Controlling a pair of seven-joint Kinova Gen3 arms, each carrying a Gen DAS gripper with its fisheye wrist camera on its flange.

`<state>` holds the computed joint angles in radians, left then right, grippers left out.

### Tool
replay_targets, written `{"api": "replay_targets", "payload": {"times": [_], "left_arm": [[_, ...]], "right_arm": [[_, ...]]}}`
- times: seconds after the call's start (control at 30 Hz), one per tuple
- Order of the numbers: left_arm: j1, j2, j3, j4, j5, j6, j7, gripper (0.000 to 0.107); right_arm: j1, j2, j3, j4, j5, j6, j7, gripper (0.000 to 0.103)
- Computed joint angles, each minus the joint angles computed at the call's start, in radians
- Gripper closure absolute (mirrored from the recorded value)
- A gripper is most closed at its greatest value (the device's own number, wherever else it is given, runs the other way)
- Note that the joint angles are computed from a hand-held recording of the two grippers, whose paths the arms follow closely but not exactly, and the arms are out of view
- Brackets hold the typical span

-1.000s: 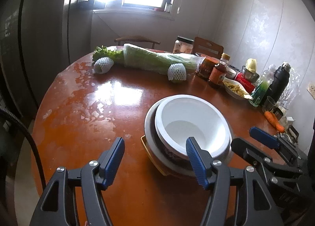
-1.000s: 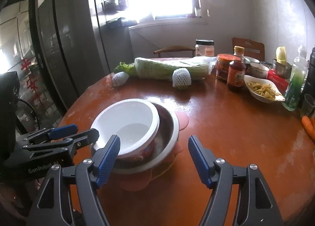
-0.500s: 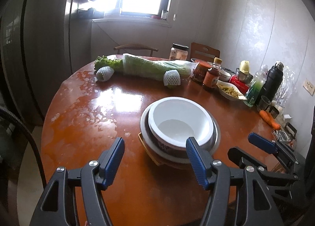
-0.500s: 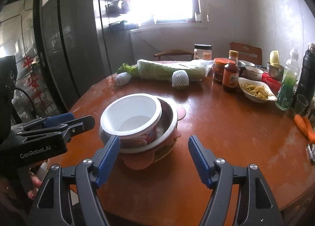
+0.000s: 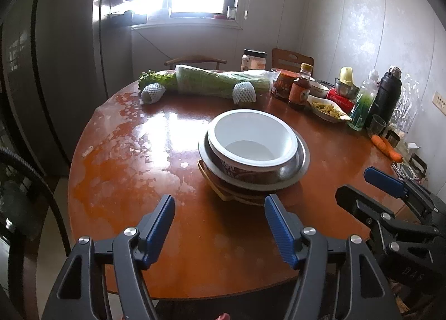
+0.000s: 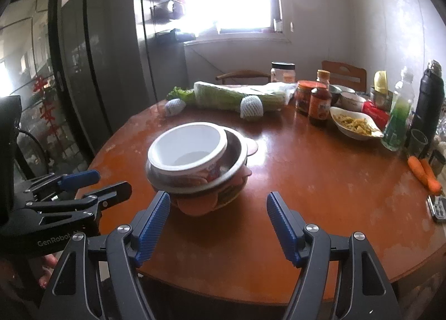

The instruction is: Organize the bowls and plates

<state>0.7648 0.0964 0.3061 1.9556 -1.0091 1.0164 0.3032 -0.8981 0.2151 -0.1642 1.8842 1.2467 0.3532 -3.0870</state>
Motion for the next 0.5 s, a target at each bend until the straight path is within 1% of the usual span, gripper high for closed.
{"api": "replay_targets", "payload": {"times": [0.27, 0.4, 0.5], "left_arm": [[0.03, 0.033, 0.0, -0.019, 0.007, 0.035, 0.011, 0.041], [0.041, 0.04, -0.006, -0.016, 0.013, 0.013, 0.011, 0.041], [0.048, 0.047, -0.011, -0.02, 0.019, 0.014, 0.001, 0.041]], "right_arm": [[0.002, -0.009, -0.017, 0.024, 0.04, 0.017, -0.05, 0.029], [0.003, -0.003, -0.026, 0.025, 0.038, 0.031, -0.051, 0.029], [-0.002, 0.001, -0.027, 0.024, 0.033, 0.038, -0.053, 0.029]]}}
